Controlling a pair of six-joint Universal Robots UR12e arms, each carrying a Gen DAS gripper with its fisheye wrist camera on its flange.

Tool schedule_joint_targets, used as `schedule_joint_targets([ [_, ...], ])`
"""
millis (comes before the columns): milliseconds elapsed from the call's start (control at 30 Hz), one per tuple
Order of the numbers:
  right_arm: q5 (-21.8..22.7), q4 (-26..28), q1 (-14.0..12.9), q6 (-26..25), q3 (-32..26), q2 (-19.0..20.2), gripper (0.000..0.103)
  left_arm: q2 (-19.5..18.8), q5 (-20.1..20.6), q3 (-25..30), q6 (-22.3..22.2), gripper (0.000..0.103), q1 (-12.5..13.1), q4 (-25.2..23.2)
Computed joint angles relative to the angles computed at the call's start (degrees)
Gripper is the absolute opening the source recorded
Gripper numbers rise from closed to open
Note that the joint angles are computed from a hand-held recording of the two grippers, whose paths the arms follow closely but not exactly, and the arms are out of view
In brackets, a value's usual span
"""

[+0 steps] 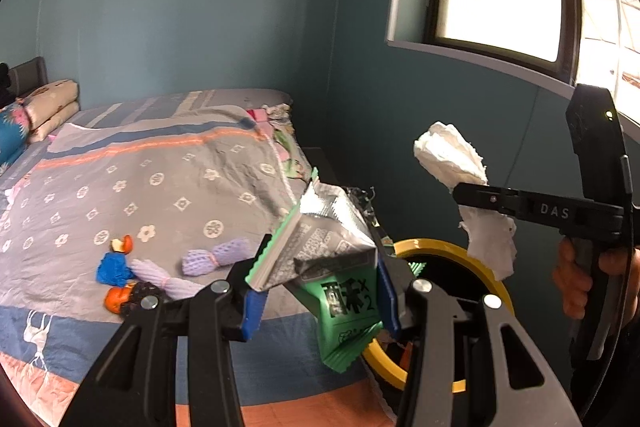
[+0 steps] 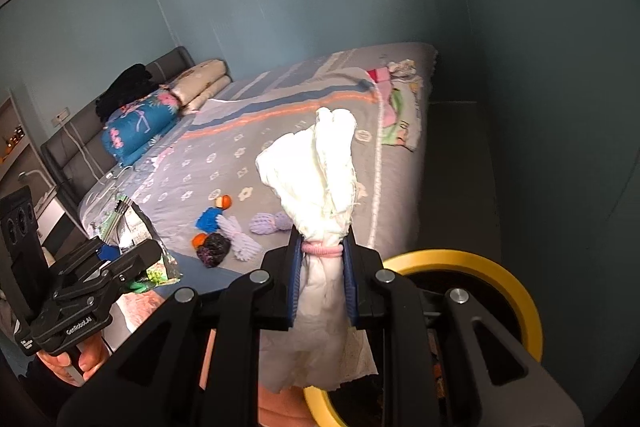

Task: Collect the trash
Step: 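Carry the green packet and white tissue bundle over the yellow-rimmed bin, then open both tools to drop the packet and tissue into the bin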

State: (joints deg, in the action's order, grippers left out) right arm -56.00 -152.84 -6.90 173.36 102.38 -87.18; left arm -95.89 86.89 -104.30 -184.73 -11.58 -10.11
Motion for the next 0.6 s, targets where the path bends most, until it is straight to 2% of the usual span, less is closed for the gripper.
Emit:
schedule_joint_targets([
  [233, -1.40, 1.83, -1.19, 0.00, 0.13, 0.64, 0.018, -2.37, -2.86, 1.49, 1.39, 0.043, -1.08, -1.74],
  [600, -2.50, 4.85, -3.34, 2.03, 0.35, 3.07, 0.018, -7.38, -5.28, 5.44, 4.53, 0.043, -3.27, -10.36],
])
